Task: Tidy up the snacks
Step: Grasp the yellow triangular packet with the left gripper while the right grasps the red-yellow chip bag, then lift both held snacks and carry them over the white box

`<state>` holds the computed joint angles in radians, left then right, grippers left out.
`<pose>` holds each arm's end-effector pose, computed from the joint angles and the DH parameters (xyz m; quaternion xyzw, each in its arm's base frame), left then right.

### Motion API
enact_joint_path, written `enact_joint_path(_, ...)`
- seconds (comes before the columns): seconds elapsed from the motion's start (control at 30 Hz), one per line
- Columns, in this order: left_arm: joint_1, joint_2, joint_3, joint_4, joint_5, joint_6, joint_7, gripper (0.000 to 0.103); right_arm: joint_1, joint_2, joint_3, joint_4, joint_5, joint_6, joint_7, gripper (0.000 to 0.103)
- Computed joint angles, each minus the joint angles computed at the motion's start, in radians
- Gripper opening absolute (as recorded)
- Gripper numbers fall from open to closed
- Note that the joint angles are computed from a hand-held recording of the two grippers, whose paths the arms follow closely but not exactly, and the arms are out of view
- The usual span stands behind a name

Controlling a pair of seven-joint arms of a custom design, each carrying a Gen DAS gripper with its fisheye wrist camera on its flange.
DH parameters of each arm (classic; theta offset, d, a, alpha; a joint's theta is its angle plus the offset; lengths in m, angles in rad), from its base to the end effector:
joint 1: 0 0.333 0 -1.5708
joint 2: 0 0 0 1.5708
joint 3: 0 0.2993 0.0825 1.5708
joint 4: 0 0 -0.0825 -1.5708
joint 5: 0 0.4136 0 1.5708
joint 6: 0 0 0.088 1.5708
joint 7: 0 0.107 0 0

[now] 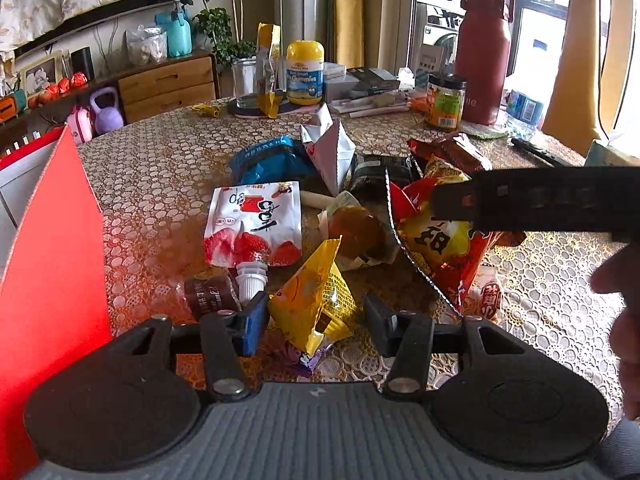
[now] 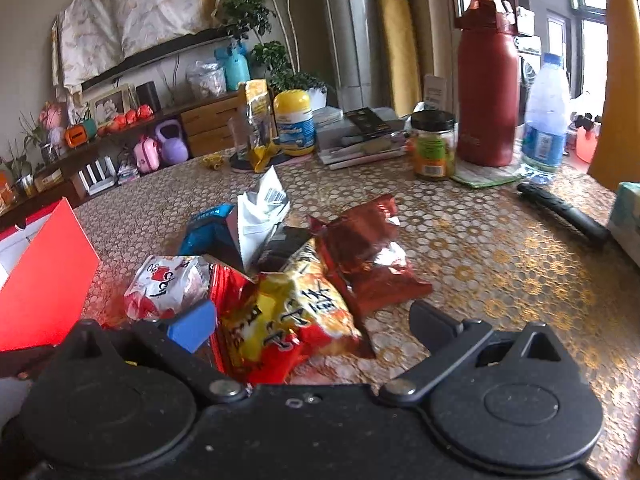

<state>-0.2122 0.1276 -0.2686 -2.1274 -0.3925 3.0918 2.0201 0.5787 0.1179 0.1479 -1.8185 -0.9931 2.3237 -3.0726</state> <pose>0.5720 -0.2582 0.4124 -0.4536 0.7909 -0.3573 0.2027 0.5037 0.4230 0.4920 -0.5169 0.7390 -0.2991 0.3120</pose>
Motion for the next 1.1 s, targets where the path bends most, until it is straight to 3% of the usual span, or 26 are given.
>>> enact_joint_path(0.13, 0.024, -0.009, -0.031, -0.003, -0.071, 0.007, 0.065, 0.051, -0.001, 0.032, -0.006, 0.032, 0.018, 0.001, -0.023, 0.103)
enact_joint_path(0.37, 0.021, -0.017, -0.032, -0.007, -0.126, 0.015, 0.113, 0.051, -0.002, 0.055, -0.024, 0.038, 0.047, 0.045, -0.022, 0.102)
enact_joint_path(0.5, 0.017, -0.023, -0.028, -0.012, -0.139, 0.020, 0.124, 0.051, 0.000, 0.054, -0.032, 0.024, 0.039, 0.070, 0.006, 0.081)
enact_joint_path(0.6, 0.013, -0.030, -0.026, -0.018, -0.148, 0.027, 0.127, 0.051, 0.001, 0.039, -0.035, 0.005, 0.008, 0.076, 0.050, 0.070)
enact_joint_path(0.83, 0.016, -0.066, -0.044, -0.035, -0.267, 0.047, 0.232, 0.051, -0.002, 0.009, -0.022, -0.028, -0.052, 0.070, 0.122, 0.058)
enact_joint_path(1.0, -0.006, -0.111, -0.041, -0.044, -0.455, 0.058, 0.391, 0.051, 0.001, -0.015, -0.006, -0.040, -0.083, 0.054, 0.154, 0.056)
enact_joint_path(1.1, -0.047, -0.148, -0.013, -0.040, -0.642, 0.057, 0.552, 0.051, 0.006, -0.040, 0.007, -0.049, -0.107, 0.030, 0.181, 0.056)
